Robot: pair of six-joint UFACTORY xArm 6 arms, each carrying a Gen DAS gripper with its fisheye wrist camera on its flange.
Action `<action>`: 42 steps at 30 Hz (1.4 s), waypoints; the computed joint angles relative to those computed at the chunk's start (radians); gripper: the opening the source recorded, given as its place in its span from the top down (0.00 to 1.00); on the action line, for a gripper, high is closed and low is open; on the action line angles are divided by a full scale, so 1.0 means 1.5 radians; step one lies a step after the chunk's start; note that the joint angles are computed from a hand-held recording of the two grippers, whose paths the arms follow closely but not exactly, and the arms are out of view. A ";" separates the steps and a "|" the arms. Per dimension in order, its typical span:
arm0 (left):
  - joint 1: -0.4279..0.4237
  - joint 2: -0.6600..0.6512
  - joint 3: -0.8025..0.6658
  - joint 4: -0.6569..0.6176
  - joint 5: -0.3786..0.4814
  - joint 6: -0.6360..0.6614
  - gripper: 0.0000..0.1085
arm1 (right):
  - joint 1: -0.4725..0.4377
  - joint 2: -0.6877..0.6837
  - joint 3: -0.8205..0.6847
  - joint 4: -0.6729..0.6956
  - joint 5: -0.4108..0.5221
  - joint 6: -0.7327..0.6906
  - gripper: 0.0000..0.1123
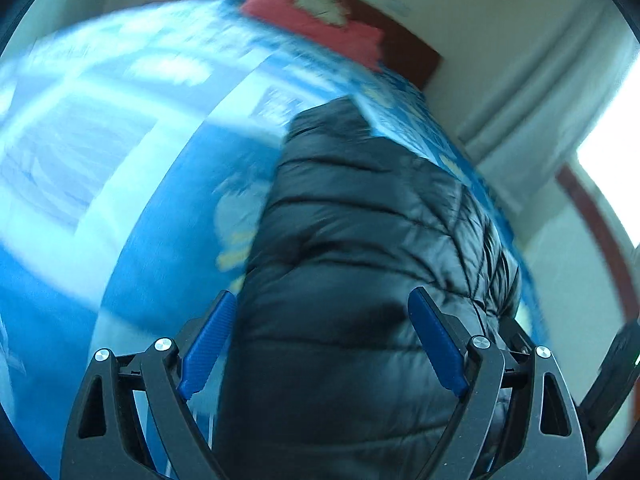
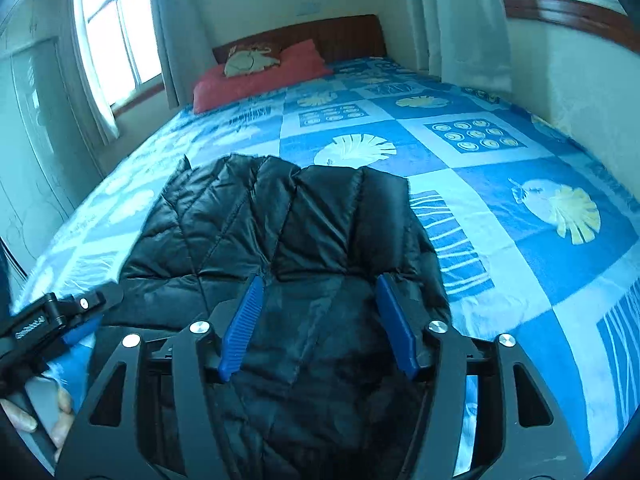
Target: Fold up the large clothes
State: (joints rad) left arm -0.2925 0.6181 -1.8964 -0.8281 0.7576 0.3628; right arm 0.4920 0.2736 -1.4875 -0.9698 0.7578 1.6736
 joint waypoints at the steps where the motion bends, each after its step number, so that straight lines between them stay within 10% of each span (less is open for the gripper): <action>1: 0.010 -0.001 0.006 -0.022 0.017 -0.011 0.21 | 0.001 -0.011 0.013 -0.005 0.000 0.019 0.37; 7: 0.051 -0.001 0.046 -0.151 0.093 -0.042 0.20 | -0.021 -0.064 0.117 0.008 -0.056 0.141 0.24; 13: 0.054 0.051 -0.016 -0.184 0.155 -0.049 0.18 | -0.116 -0.064 0.207 -0.036 -0.332 0.288 0.16; 19: 0.046 0.087 -0.074 -0.175 0.189 -0.026 0.15 | -0.141 -0.043 0.207 -0.057 -0.420 0.296 0.14; 36: 0.067 0.063 -0.072 -0.193 0.200 0.057 0.23 | -0.124 0.026 0.064 -0.346 -0.457 0.533 0.64; 42: 0.096 0.102 -0.148 -0.182 0.196 0.051 0.23 | -0.114 0.138 -0.062 -0.080 -0.480 0.242 0.66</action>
